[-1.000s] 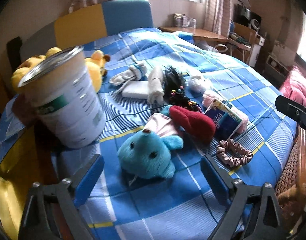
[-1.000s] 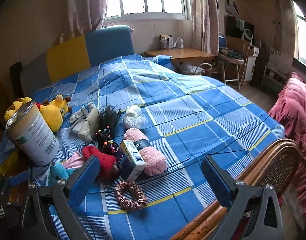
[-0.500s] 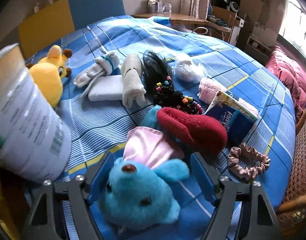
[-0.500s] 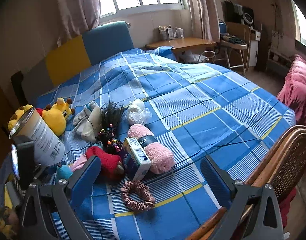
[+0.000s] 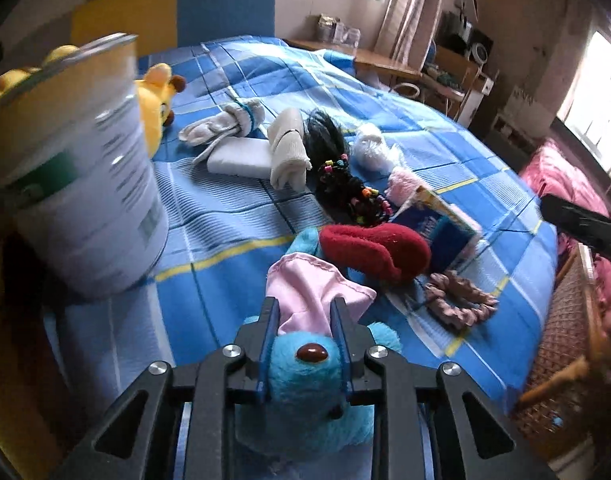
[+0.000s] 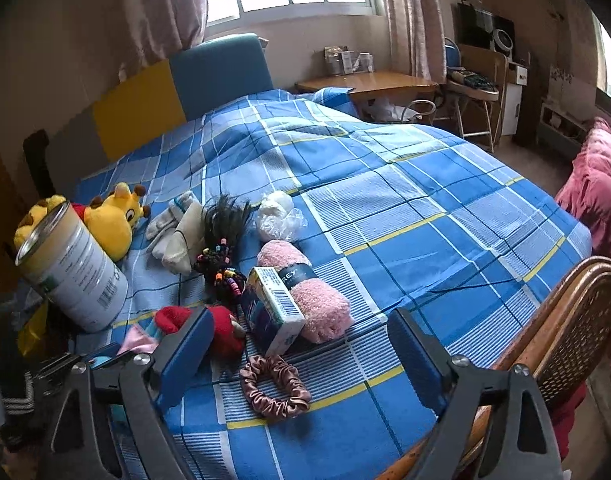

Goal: Organize soft objects
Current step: 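Grasp the blue teddy bear with the left gripper, then carry the blue teddy bear to the gold tray while the right gripper grasps the red plush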

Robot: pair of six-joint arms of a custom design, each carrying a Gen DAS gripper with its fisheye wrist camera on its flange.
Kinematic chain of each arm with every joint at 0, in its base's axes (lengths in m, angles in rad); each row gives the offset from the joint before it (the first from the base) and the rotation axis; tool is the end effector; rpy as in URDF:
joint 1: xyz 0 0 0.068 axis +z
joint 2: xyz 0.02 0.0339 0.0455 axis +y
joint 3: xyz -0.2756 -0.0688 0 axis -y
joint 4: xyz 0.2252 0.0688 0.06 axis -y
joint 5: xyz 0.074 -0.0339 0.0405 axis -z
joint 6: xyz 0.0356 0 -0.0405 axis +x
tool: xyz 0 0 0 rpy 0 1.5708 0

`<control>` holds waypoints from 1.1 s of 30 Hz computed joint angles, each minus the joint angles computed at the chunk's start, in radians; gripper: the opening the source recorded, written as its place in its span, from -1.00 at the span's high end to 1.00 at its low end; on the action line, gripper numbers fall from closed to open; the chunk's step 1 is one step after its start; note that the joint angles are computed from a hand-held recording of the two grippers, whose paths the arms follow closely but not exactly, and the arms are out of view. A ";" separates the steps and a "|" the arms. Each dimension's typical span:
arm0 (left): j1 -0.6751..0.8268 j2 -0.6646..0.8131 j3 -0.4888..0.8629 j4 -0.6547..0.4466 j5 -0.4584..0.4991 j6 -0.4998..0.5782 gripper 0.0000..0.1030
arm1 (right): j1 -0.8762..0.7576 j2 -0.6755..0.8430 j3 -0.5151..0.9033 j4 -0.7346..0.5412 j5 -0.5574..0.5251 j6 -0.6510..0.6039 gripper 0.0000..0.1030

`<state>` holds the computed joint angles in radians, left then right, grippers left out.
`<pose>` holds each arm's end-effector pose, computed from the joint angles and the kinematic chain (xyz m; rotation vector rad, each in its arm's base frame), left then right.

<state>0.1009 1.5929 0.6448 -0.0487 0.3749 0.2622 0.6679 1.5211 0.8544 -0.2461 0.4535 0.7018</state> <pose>0.2643 0.0137 0.1511 0.3401 2.4747 -0.3324 0.2336 0.1644 0.2128 0.2255 2.3530 0.0878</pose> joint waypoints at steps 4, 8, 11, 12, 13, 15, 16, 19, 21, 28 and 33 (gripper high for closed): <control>0.029 -0.098 -0.076 -0.022 -0.001 0.010 0.49 | 0.009 0.031 0.043 -0.046 -0.009 -0.033 -0.72; -0.002 -0.133 -0.154 0.007 -0.068 0.040 0.45 | -0.003 0.099 0.124 -0.068 -0.176 -0.116 -0.64; -0.012 -0.141 -0.184 0.031 -0.078 0.042 0.22 | 0.004 0.201 0.238 -0.125 -0.256 -0.193 -0.64; -0.009 -0.132 -0.174 0.014 -0.065 0.046 0.09 | 0.001 0.243 0.285 -0.156 -0.284 -0.218 -0.64; -0.011 -0.122 -0.166 0.005 -0.060 0.047 -0.24 | 0.002 0.292 0.339 -0.190 -0.305 -0.246 -0.64; -0.028 -0.126 -0.186 0.033 -0.096 0.032 -0.45 | 0.007 0.395 0.438 -0.250 -0.315 -0.284 -0.64; -0.042 -0.120 -0.198 0.054 -0.118 0.033 -0.45 | 0.004 0.453 0.497 -0.296 -0.323 -0.305 -0.64; -0.063 -0.125 -0.241 0.119 -0.169 0.043 -0.29 | -0.017 0.593 0.622 -0.375 -0.358 -0.324 -0.64; -0.050 -0.130 -0.261 0.153 -0.174 0.049 -0.02 | -0.029 0.645 0.660 -0.391 -0.367 -0.320 -0.61; 0.036 -0.197 -0.275 0.135 -0.082 0.021 0.30 | -0.063 0.655 0.614 -0.308 -0.399 -0.272 0.39; 0.184 -0.410 -0.234 -0.069 0.096 0.038 0.30 | -0.062 0.641 0.580 -0.291 -0.418 -0.262 0.44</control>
